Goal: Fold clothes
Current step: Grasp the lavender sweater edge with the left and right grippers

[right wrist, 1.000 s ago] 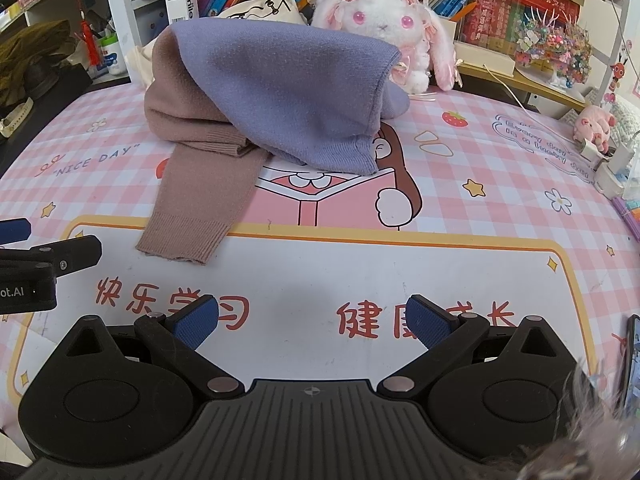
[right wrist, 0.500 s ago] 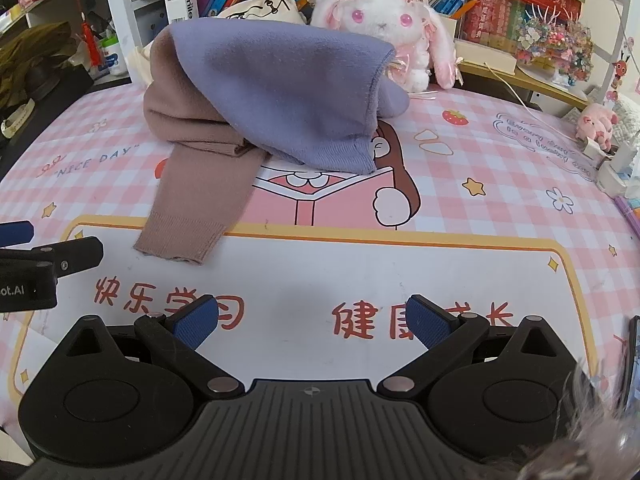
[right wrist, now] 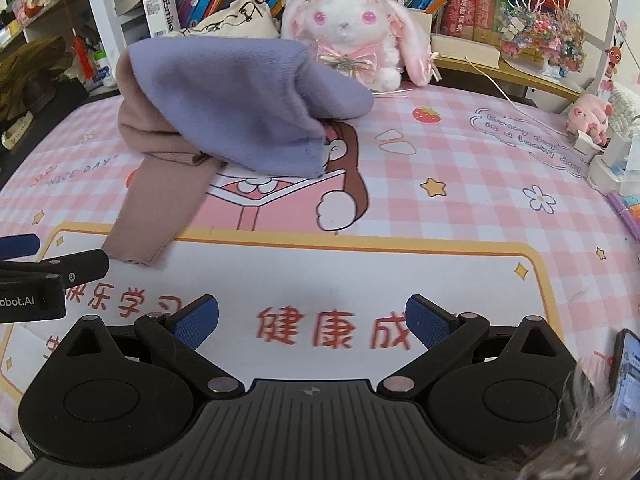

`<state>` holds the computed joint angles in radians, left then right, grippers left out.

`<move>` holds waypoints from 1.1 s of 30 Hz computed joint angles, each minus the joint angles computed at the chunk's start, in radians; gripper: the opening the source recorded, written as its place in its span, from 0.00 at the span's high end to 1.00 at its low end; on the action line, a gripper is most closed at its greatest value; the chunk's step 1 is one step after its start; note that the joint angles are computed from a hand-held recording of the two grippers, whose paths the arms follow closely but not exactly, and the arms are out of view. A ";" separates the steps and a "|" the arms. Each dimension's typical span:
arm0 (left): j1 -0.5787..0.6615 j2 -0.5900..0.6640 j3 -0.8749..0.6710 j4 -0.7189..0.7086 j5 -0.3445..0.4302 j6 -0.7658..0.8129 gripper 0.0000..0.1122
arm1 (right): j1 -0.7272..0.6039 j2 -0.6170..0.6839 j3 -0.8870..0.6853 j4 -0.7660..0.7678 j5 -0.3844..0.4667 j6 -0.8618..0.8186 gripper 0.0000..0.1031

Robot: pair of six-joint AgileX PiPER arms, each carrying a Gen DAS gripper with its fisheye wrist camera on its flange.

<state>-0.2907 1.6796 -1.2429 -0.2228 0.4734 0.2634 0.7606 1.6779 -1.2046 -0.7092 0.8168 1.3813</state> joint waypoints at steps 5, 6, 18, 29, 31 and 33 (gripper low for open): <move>-0.074 -0.028 0.040 0.135 -0.042 -0.197 0.08 | -0.047 -0.104 0.142 -0.087 -0.108 0.082 0.02; -0.089 -0.034 0.048 0.147 -0.050 -0.217 0.08 | -0.061 -0.126 0.171 -0.104 -0.136 0.102 0.02; -0.325 0.045 -0.064 0.850 -0.092 -0.838 0.09 | -0.324 -0.341 0.388 -0.032 -0.508 0.121 0.02; -0.462 0.311 -0.440 1.194 0.092 -1.039 0.10 | -0.452 -0.459 0.488 -0.102 -0.596 0.250 0.02; -0.458 0.357 -0.509 1.186 0.138 -1.019 0.18 | -0.479 -0.459 0.491 -0.015 -0.627 0.178 0.02; -0.430 0.337 -0.492 1.150 0.104 -1.007 0.48 | -0.495 -0.458 0.497 0.050 -0.662 0.116 0.02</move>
<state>-0.7206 2.0162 -1.7354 0.9275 0.5775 -0.7439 0.2656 1.2196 -0.7079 -0.6593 0.1544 1.4971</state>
